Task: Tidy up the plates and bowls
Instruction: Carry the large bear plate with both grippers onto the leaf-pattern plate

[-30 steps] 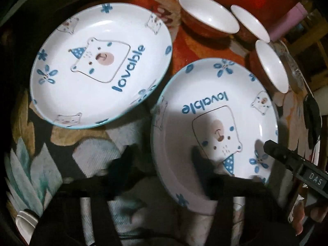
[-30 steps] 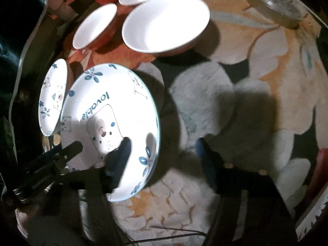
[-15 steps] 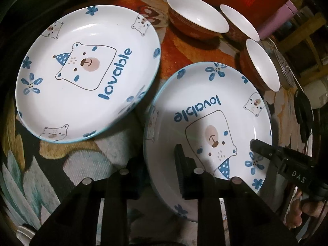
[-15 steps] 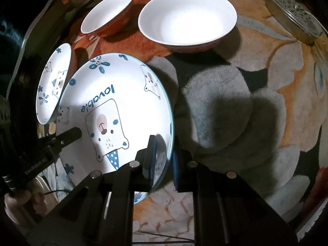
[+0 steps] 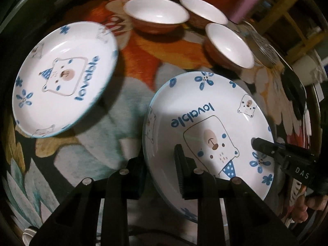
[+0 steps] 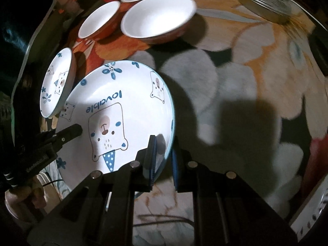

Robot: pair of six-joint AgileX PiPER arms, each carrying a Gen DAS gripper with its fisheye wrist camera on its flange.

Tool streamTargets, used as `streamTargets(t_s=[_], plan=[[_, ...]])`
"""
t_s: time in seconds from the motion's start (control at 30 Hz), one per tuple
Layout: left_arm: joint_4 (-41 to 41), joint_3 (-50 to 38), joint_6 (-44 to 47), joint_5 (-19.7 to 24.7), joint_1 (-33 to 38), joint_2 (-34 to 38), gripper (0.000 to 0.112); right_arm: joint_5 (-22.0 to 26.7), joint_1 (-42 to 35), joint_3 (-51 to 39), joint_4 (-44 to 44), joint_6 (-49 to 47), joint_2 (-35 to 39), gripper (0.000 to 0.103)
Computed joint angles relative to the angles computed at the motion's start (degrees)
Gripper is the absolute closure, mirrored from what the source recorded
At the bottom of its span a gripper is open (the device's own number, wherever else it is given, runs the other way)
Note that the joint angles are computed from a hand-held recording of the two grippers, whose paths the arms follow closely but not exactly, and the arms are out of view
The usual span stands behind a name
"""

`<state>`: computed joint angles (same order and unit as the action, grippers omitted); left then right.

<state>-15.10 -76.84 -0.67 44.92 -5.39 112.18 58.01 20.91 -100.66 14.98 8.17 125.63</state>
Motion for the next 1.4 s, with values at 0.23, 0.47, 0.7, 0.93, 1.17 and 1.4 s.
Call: streamTargets(t_s=[0.23,0.47,0.7,0.93,1.17,1.4], plan=[[-0.4,-1.9,-0.4,0.7,-6.8,-0.5,0.087,-3.0,-5.3,12.6,-0.5,-0.9,-9.7,0.089],[-1.2,-5.3,-1.7,1.8,-14.9,0.1,0.087,-4.8,-11.1,23.6,-0.9,-0.1,-19.4,0.089],[-1.8,-10.3,-4.2,2.5,-24.0,2.3,0.087,-4.1,-19.8,33.5,-2.6,-1.6,-30.0,0.089],[-0.8,-20.3,-6.9,4.8,-33.5,8.3,0.087,-2.6,-31.3,41.2,-3.0,-5.6,-37.2,0.089],[1.4,-32.9,-8.6,10.5,-39.9,15.5,0.087,-1.2,-44.3,46.0,-2.0,-11.5,-41.0,0.089],[4.2,-41.8,-9.7,14.9,-44.0,21.2,0.087,-2.3,-50.3,48.8,-1.8,-14.1,-41.0,0.089]])
